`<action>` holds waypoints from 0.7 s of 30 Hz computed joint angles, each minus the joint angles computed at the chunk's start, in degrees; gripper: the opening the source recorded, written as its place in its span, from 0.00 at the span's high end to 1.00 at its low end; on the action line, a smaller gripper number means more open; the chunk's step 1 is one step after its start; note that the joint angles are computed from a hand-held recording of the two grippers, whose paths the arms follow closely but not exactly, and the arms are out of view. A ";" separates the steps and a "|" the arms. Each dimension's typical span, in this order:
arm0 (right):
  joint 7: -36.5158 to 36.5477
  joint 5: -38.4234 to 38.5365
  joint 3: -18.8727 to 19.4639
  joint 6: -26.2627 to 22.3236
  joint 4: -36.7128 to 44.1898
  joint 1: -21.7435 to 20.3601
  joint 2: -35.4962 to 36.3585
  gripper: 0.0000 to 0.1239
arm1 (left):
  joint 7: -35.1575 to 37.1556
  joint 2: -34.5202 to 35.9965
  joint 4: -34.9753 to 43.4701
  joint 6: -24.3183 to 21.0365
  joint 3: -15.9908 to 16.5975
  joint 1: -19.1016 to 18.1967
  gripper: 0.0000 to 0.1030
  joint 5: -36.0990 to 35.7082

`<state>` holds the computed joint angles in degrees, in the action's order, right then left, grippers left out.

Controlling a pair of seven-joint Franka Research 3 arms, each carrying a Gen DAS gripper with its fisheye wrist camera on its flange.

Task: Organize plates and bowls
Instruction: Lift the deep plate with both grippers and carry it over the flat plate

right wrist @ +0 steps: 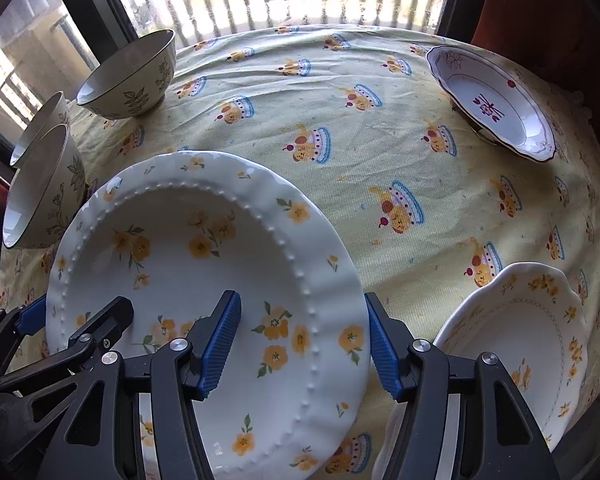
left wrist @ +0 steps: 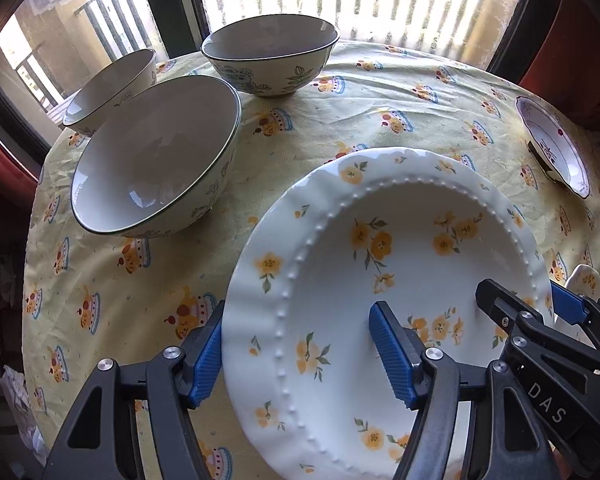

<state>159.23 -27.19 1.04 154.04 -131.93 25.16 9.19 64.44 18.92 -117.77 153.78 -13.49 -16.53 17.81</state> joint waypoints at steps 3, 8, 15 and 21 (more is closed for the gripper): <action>-1.62 -1.13 0.09 0.12 -1.19 -0.42 -2.15 0.47 | -2.70 -1.38 -0.63 -0.26 0.23 -0.83 0.33 0.18; -4.17 -0.95 1.09 1.41 -3.51 -2.41 -5.37 0.47 | -7.66 -3.30 -1.35 -0.41 0.54 -2.23 0.33 2.22; -5.57 -1.11 3.09 2.39 -7.42 -5.56 -10.54 0.47 | -13.16 -5.72 -2.81 -0.15 0.23 -3.73 0.33 5.32; -7.14 -0.15 5.15 2.87 -11.95 -8.99 -15.63 0.47 | -15.23 -6.55 -3.20 -0.37 -1.09 -4.96 0.33 6.15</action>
<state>152.09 -27.34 6.19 156.91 -143.89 16.17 -6.44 49.21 12.37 -120.97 153.42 -14.59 -21.49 23.97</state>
